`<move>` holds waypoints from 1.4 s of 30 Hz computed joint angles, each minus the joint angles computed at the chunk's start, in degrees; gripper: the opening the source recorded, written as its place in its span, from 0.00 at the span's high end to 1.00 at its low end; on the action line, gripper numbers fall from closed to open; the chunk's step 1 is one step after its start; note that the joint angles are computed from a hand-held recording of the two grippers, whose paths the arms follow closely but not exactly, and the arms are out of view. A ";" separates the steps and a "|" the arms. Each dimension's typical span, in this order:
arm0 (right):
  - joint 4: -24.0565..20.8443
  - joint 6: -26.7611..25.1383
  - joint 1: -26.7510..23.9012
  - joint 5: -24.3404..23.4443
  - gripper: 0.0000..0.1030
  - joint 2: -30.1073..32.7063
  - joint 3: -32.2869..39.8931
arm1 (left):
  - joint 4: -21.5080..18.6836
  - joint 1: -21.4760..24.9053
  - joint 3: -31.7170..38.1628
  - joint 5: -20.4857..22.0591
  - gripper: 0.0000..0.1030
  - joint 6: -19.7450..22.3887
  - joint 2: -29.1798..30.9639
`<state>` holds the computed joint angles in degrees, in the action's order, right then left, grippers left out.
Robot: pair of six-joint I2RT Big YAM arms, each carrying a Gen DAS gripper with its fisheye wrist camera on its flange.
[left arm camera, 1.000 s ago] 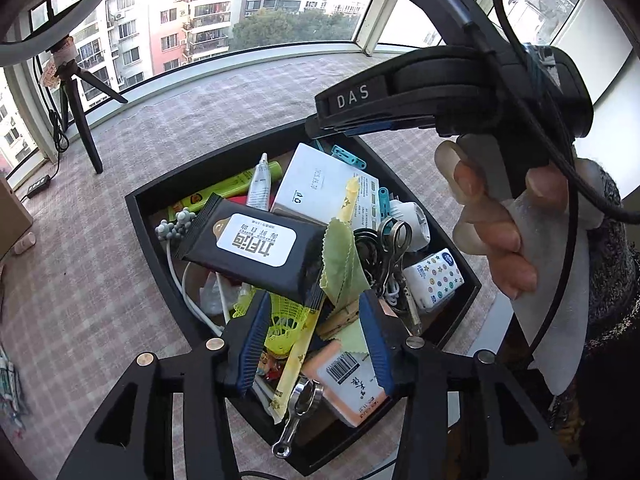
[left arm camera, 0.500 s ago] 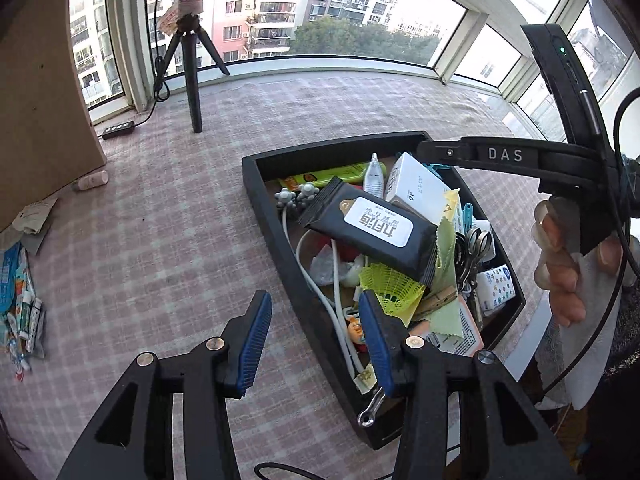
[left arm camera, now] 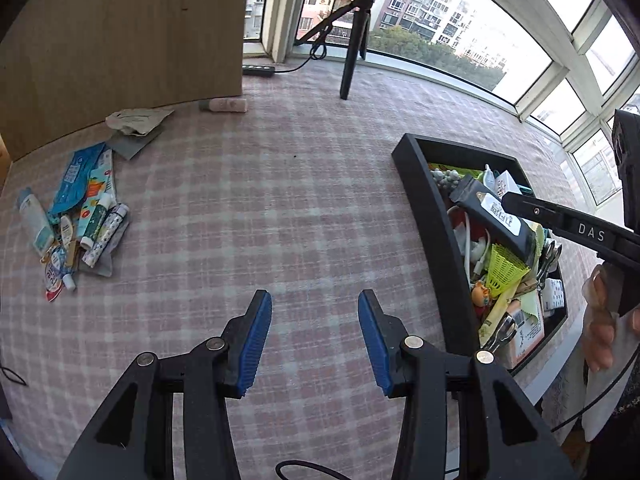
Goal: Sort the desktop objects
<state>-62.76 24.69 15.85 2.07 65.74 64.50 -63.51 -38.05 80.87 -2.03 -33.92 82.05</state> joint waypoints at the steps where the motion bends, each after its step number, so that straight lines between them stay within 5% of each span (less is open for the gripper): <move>1: 0.23 0.80 1.55 0.26 0.63 0.63 0.40 | 0.03 0.97 -1.13 -0.21 0.59 0.13 -0.94; 11: 3.72 7.78 14.25 1.73 0.63 10.94 7.69 | -0.57 13.82 -8.19 -0.37 0.59 5.13 -6.67; 22: 4.88 10.59 21.57 0.03 0.64 27.63 23.51 | 1.30 29.53 -6.98 3.68 0.71 10.60 -2.59; 31: 0.25 8.37 24.37 0.02 0.64 40.38 36.76 | 2.55 34.09 -1.11 4.59 0.73 12.42 6.06; 42: -5.67 6.70 25.31 -0.58 0.64 52.47 50.14 | 4.68 36.57 1.77 10.48 0.73 12.63 13.34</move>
